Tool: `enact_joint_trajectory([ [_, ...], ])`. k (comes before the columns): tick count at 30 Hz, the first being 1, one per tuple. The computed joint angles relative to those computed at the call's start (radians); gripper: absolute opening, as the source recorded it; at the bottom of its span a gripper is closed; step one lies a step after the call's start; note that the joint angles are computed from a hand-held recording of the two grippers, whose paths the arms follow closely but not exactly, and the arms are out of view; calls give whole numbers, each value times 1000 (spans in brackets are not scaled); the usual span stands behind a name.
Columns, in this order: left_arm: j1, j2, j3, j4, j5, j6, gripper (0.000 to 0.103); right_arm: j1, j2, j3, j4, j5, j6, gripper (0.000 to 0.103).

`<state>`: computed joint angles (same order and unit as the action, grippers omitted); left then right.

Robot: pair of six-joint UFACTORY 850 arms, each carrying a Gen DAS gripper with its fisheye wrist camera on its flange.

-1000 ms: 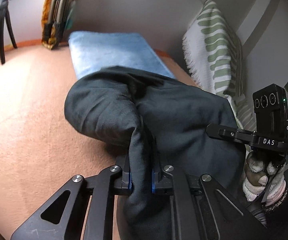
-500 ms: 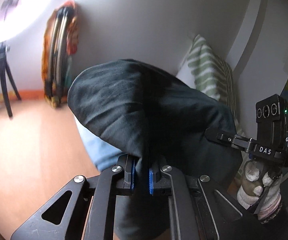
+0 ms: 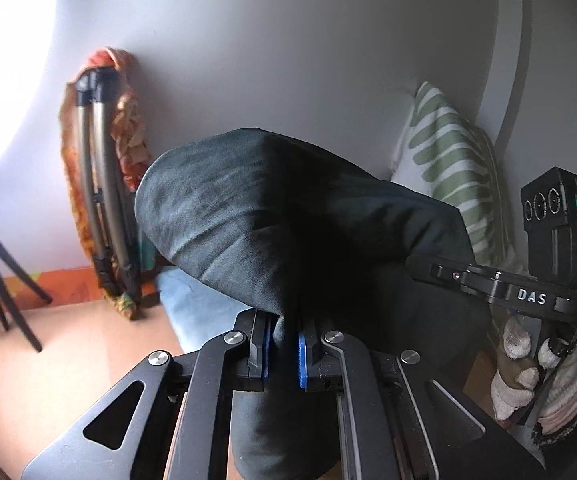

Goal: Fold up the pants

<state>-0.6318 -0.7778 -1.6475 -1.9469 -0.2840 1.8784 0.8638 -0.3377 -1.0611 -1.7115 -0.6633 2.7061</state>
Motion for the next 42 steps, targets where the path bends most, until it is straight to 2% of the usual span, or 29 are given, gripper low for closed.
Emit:
enact_joint_trajectory([
  [6, 4, -137, -167, 230, 16, -263, 8, -124, -41, 16, -110, 116, 90, 28],
  [10, 12, -223, -276, 453, 51, -522, 8, -196, -87, 31, -240, 194, 210, 28],
  [14, 14, -277, -340, 706, 88, -784, 8, -249, -138, 28, -341, 224, 310, 29],
  [16, 15, -283, -341, 745, 85, -836, 8, -274, -149, 40, -448, 232, 419, 32],
  [18, 17, -275, -319, 711, 90, -810, 8, -286, -155, 40, -445, 246, 418, 35],
  [20, 17, -263, -297, 683, 94, -782, 8, -292, -164, 26, -393, 269, 358, 43],
  [22, 17, -246, -268, 660, 91, -759, 8, -291, -177, 4, -252, 282, 220, 57],
  [25, 16, -212, -215, 582, 91, -662, 8, -273, -173, -2, -44, 253, 40, 67],
  [29, 4, -151, -126, 442, 97, -495, 8, -251, -166, -13, 136, 203, -114, 69],
  [33, -7, -96, -48, 266, 99, -312, 8, -208, -158, -39, 340, 110, -308, 70],
  [35, -14, -70, -14, 192, 101, -235, 9, -190, -150, -38, 359, 83, -318, 72],
  [37, -22, -38, 30, 64, 105, -101, 14, -164, -131, -26, 368, 49, -306, 74],
  [42, -38, 37, 132, -212, 101, 185, 15, -100, -105, -16, 369, -19, -253, 75],
])
